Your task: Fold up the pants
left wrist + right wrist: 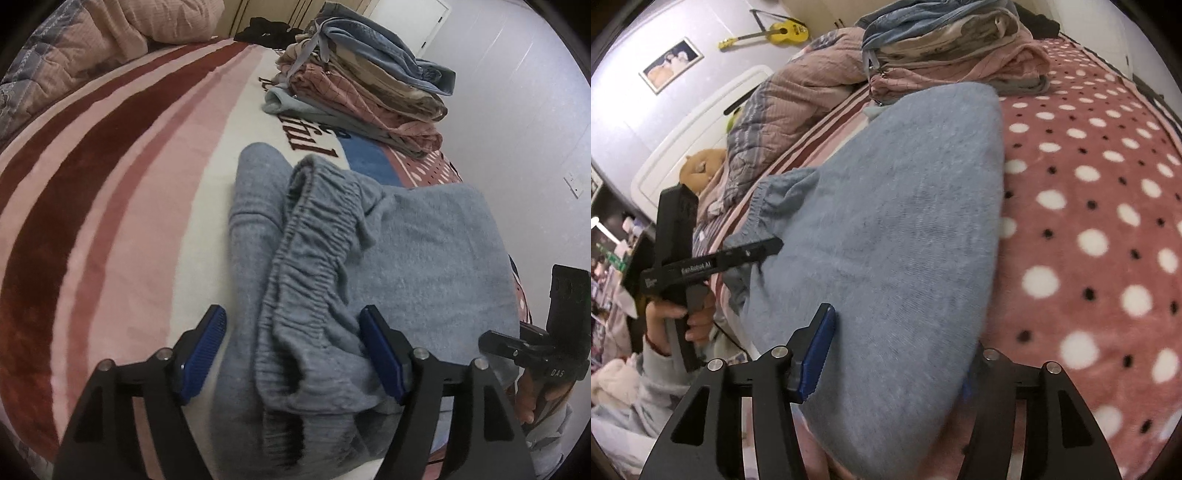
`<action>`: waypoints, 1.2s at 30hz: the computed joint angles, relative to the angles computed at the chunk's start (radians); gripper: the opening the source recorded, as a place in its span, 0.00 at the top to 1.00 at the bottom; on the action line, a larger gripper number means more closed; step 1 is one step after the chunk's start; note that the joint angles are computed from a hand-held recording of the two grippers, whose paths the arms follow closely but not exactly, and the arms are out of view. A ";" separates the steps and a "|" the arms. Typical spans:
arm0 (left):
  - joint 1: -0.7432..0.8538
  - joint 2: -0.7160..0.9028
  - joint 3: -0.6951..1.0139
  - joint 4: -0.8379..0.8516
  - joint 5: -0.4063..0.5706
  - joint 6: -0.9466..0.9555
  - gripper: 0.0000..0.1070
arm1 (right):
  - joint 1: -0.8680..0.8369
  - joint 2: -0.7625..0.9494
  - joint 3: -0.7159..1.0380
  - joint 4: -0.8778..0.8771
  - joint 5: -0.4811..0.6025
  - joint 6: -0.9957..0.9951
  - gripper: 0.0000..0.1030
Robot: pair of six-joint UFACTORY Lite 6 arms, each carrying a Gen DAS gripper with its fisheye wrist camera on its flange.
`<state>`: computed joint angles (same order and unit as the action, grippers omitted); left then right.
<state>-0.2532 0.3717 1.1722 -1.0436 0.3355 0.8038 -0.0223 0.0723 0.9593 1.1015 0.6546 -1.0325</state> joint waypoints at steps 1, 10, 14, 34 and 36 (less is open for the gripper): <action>-0.012 -0.002 0.002 0.023 -0.006 -0.026 0.34 | 0.004 0.006 0.002 0.015 -0.002 -0.004 0.49; -0.102 -0.062 -0.025 0.220 -0.081 -0.234 0.56 | 0.122 -0.025 0.038 -0.056 -0.088 0.136 0.54; -0.121 -0.125 -0.054 0.333 -0.101 -0.329 0.73 | 0.097 -0.060 0.041 -0.013 -0.061 0.130 0.69; -0.157 -0.242 0.372 0.889 0.149 -0.773 0.79 | 0.048 -0.117 0.413 -0.185 0.060 0.380 0.89; -0.146 -0.178 0.530 0.873 0.226 -0.761 0.79 | 0.042 -0.076 0.520 -0.219 0.088 0.419 0.89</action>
<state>-0.3995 0.1939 1.7027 -0.1710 0.5618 0.0431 0.0199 -0.0035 1.4796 0.8827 0.7422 -0.6131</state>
